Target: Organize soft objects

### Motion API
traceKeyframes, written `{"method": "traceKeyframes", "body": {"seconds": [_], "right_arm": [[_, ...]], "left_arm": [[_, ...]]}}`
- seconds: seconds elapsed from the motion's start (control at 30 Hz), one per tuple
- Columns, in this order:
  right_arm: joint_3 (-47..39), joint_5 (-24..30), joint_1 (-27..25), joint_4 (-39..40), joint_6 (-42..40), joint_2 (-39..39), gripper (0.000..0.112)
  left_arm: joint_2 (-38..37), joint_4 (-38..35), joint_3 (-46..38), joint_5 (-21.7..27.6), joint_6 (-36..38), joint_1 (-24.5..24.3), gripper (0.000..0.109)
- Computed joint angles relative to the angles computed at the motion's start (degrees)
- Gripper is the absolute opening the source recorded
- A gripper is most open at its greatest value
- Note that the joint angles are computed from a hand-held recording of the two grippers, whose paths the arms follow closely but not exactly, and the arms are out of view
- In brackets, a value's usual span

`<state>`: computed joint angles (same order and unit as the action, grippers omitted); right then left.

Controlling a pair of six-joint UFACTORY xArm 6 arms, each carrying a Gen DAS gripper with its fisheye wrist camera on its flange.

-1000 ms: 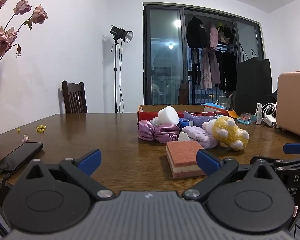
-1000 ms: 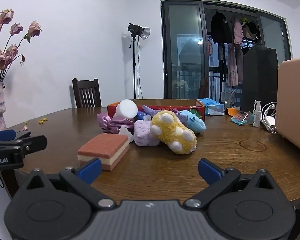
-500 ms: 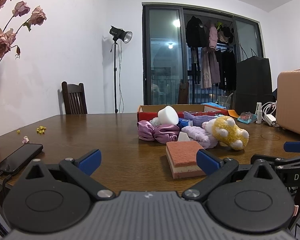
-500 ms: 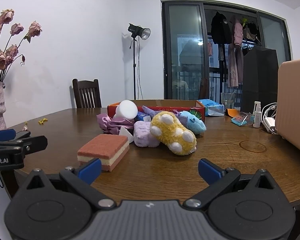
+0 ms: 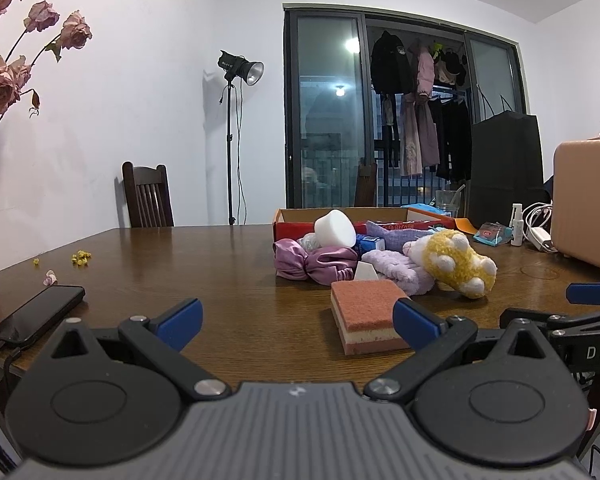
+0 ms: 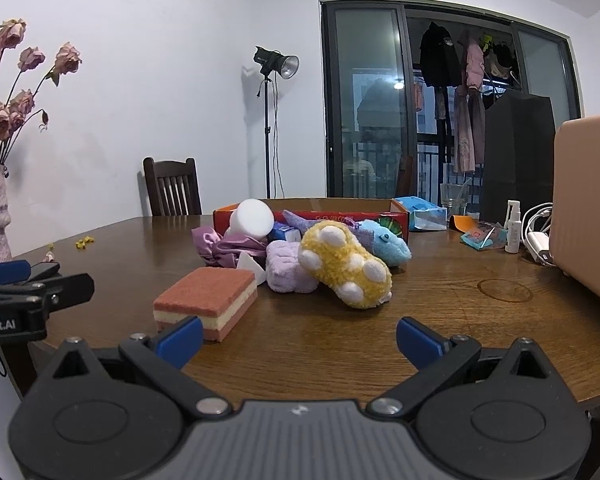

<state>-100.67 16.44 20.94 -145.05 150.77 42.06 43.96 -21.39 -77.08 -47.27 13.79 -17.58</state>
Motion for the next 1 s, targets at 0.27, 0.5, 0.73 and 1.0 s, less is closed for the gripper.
{"method": "traceKeyframes", "body": {"seconds": [0.27, 0.5, 0.73, 1.0], "right_arm": [[-0.1, -0.3, 0.1, -1.8, 1.2, 0.0, 0.103], [-0.1, -0.3, 0.2, -1.1, 0.6, 0.0, 0.103], [-0.2, -0.6, 0.1, -1.0, 0.4, 0.1, 0.103], [-0.2, -0.6, -0.1, -0.5, 0.4, 0.1, 0.103]], "left_arm": [[0.0, 0.2, 0.1, 0.0, -0.1, 0.0, 0.103], [0.0, 0.2, 0.0, -0.1, -0.1, 0.0, 0.103], [0.0, 0.3, 0.1, -0.1, -0.2, 0.1, 0.103], [0.0, 0.4, 0.1, -0.1, -0.2, 0.1, 0.103]]}}
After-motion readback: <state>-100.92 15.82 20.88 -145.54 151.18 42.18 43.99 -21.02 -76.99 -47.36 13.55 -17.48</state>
